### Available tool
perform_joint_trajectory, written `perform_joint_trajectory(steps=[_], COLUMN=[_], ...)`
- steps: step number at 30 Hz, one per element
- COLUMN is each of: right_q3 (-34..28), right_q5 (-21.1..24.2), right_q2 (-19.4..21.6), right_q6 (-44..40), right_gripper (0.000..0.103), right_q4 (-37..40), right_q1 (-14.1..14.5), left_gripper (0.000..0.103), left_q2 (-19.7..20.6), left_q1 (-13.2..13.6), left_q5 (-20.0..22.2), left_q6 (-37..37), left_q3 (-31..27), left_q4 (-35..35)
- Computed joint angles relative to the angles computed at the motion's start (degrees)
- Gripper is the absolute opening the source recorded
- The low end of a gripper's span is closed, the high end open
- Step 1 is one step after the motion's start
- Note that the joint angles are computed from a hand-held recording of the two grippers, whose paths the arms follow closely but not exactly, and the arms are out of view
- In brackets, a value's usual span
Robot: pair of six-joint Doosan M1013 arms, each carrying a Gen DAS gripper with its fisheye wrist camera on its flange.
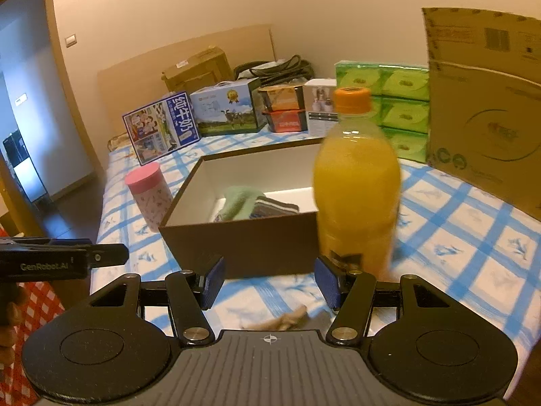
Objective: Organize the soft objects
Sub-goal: 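Move both tools back from the box toward the gray towel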
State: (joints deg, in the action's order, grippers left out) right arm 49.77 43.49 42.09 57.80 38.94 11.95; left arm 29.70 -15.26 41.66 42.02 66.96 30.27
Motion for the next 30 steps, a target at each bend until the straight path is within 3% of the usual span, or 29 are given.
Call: perform_joint_trajectory(steps=[18, 30], right_q3=[12.89, 15.92], right_q5=[0.16, 3.95], right_q2=[-7.78, -8.16], right_q6=[-2.89, -2.59], right_gripper=[0.059, 0.059], right_q4=[0.94, -0.73], right_q1=[-3.91, -4.46], left_gripper=[0.064, 0.064], left_q2=[-3.29, -2.88], left_q1=[-4.33, -5.22], left_q5=[0.77, 0.72], left_q6=[-0.84, 3.95], left_q3=[4.40, 5.97], left_q4=[-1.04, -7.96])
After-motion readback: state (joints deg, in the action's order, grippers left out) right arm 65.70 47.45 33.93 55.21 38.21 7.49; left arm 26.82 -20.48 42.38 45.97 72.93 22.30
